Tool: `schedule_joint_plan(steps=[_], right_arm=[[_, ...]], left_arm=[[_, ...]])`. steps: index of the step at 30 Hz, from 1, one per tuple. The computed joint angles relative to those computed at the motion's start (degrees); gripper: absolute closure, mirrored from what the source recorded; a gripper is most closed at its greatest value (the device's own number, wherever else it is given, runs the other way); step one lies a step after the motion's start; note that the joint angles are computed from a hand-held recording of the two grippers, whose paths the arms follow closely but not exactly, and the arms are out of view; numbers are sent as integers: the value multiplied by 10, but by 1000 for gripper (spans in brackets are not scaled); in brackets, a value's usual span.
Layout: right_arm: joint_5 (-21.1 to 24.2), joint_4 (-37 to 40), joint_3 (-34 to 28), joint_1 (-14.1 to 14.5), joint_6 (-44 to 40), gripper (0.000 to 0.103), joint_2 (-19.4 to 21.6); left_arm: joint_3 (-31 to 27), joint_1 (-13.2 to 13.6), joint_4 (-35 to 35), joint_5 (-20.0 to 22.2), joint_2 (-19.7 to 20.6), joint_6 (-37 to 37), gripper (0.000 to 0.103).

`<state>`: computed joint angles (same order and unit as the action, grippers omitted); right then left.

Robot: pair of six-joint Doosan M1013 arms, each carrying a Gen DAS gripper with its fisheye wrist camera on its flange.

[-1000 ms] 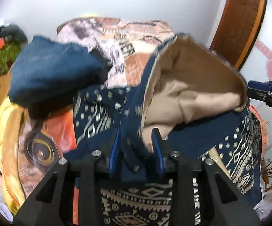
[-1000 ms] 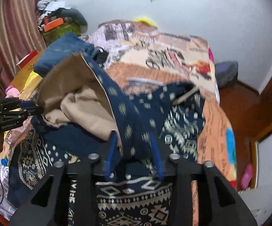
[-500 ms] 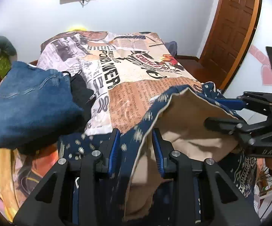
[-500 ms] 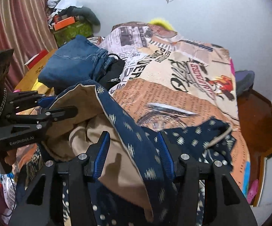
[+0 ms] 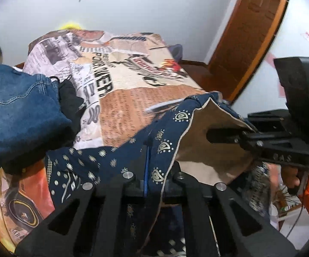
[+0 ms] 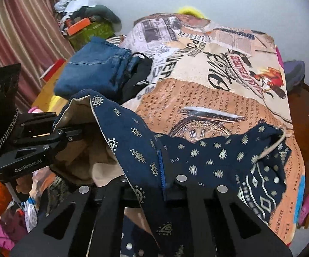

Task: Fold large clothes
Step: 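Lift the hood edge and fold it over the hoodie body with both grippers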

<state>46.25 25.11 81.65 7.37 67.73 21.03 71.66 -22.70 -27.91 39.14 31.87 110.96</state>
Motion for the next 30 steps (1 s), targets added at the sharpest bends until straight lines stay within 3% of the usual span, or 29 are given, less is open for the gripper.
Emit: schedule_joint_plan(steps=[8, 16, 19, 21, 24, 30], right_arm=[[-7, 18, 63, 2, -37, 94, -58], [52, -4, 87, 1, 11, 89, -68], [61, -25, 94, 3, 38, 87, -69], [62, -32, 100, 4, 44, 80, -72], [62, -27, 114, 3, 37, 68, -79], [50, -31, 132, 2, 32, 66, -102]], left_arm=[[69, -8, -37, 2, -55, 36, 96], [124, -30, 24, 7, -84, 5, 94], [136, -36, 37, 21, -87, -5, 78], [145, -40, 39, 23, -90, -9, 65], [156, -44, 44, 22, -95, -12, 61], [160, -45, 38, 22, -107, -11, 61]])
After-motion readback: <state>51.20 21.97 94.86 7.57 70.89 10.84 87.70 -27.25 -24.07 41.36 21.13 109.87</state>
